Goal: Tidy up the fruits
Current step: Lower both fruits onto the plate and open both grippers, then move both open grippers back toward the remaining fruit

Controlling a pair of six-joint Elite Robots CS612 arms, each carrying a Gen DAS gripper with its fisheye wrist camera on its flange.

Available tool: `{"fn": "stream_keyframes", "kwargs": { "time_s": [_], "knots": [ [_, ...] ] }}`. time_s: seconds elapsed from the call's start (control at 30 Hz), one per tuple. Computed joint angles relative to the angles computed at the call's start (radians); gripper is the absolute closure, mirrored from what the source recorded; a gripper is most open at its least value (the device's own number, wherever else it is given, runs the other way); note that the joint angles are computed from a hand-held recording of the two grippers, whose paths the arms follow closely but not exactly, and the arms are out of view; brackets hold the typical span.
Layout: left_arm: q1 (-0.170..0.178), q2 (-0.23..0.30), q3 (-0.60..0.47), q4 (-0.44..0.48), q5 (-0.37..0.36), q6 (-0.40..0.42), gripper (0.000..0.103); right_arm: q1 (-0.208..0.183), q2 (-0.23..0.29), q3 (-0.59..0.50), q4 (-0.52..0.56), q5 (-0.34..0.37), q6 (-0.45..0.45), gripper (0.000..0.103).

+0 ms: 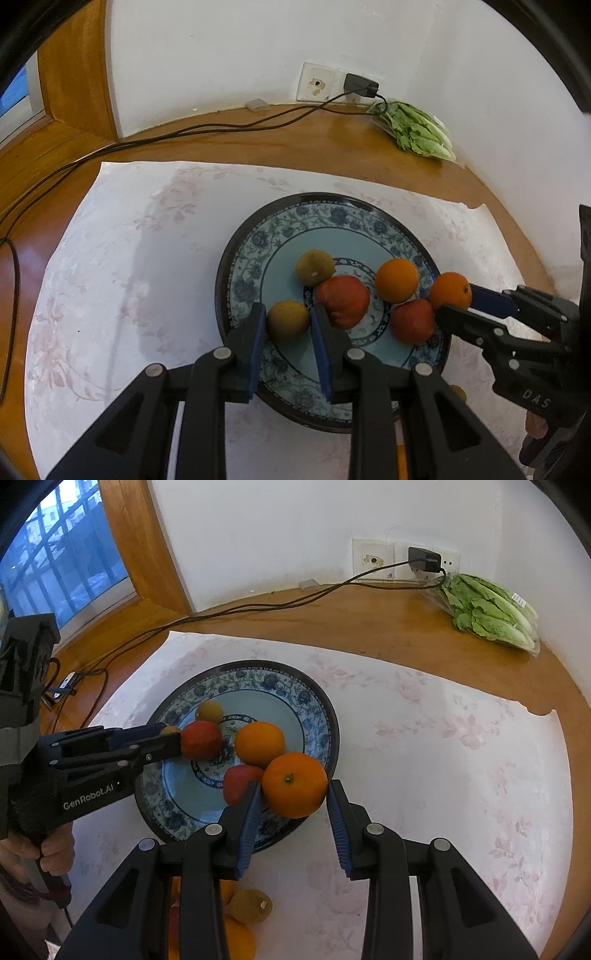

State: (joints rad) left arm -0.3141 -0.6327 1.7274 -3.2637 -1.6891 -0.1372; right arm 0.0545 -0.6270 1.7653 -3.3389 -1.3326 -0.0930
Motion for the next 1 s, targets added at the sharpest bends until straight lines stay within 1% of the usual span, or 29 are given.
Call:
{"fn": "stream_keyframes", "kwargs": {
  "time_s": [0.13, 0.2, 0.3, 0.33, 0.4, 0.53, 0.67, 1.0],
  "knots": [
    [-0.001, -0.003, 0.002, 0.003, 0.003, 0.003, 0.075, -0.002, 0.002, -0.002, 0.001, 0.01, 0.001, 0.066],
    [-0.001, -0.006, 0.006, -0.002, 0.0, 0.0, 0.066, -0.003, 0.002, -0.002, 0.004, 0.016, 0.003, 0.066],
    [-0.002, -0.013, 0.017, -0.017, -0.003, -0.005, 0.059, -0.005, 0.001, 0.001, -0.002, 0.029, 0.0, 0.065],
    [-0.001, -0.017, 0.023, -0.023, -0.007, -0.004, 0.058, -0.004, -0.001, 0.003, -0.006, 0.029, 0.0, 0.064],
    [-0.002, -0.024, 0.032, -0.035, -0.01, 0.0, 0.054, -0.004, -0.006, 0.01, -0.019, 0.029, -0.002, 0.059],
    [-0.005, -0.041, 0.053, -0.041, -0.002, 0.003, 0.052, -0.006, -0.021, 0.036, -0.05, 0.047, -0.014, 0.057],
    [-0.005, -0.061, 0.085, -0.054, -0.023, -0.006, 0.052, -0.014, -0.044, 0.07, -0.058, 0.077, -0.018, 0.057],
    [-0.017, -0.1, 0.15, -0.057, -0.028, 0.006, 0.052, -0.024, -0.083, 0.145, -0.072, 0.066, -0.043, 0.057]
  ]
}}
